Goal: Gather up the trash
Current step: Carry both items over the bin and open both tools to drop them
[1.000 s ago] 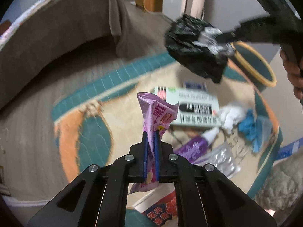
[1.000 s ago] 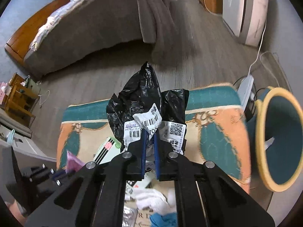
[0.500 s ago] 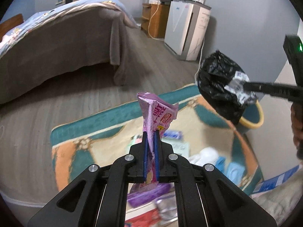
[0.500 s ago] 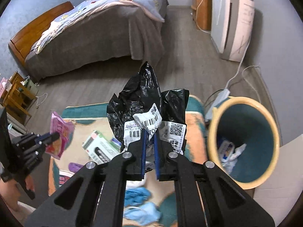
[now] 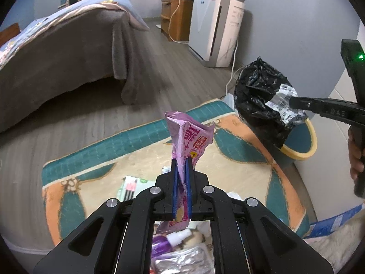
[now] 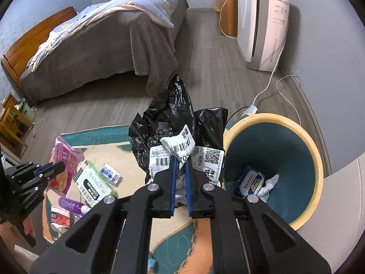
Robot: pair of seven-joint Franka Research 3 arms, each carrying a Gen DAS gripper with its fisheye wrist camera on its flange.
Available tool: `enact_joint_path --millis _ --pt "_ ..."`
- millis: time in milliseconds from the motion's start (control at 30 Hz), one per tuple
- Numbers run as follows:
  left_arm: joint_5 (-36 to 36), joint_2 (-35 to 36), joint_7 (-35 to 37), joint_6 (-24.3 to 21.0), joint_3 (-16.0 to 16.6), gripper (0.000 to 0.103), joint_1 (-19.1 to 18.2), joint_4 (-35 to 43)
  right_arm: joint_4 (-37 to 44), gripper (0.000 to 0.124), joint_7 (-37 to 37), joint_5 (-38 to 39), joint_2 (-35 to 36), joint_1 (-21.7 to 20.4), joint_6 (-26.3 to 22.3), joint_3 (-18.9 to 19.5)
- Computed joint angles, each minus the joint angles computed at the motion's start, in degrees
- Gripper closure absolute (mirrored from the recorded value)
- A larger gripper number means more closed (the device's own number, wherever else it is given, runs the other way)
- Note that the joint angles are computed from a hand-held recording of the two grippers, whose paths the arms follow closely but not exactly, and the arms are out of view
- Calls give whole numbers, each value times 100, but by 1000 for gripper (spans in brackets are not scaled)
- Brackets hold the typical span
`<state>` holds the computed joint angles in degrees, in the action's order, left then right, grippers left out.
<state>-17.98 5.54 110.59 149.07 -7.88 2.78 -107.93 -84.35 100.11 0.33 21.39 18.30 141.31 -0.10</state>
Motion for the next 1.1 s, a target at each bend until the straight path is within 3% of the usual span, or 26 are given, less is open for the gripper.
enact_joint_path --millis 300,600,900,1100 --pt "6 173 -330 119 -156 96 -126 222 -7 117 165 -64 -50 -148 70 -166" --pt "-120 914 -571 -167 -579 96 -459 1190 -134 117 931 -280 -73 -436 -47 -436" --pt "463 1889 -733 -567 -877 96 -864 2319 -432 117 1538 -319 -108 -812 -374 -533" --pt "1105 2392 -821 -656 -856 92 -1180 2928 -531 116 1719 -417 -142 -874 -444 -536"
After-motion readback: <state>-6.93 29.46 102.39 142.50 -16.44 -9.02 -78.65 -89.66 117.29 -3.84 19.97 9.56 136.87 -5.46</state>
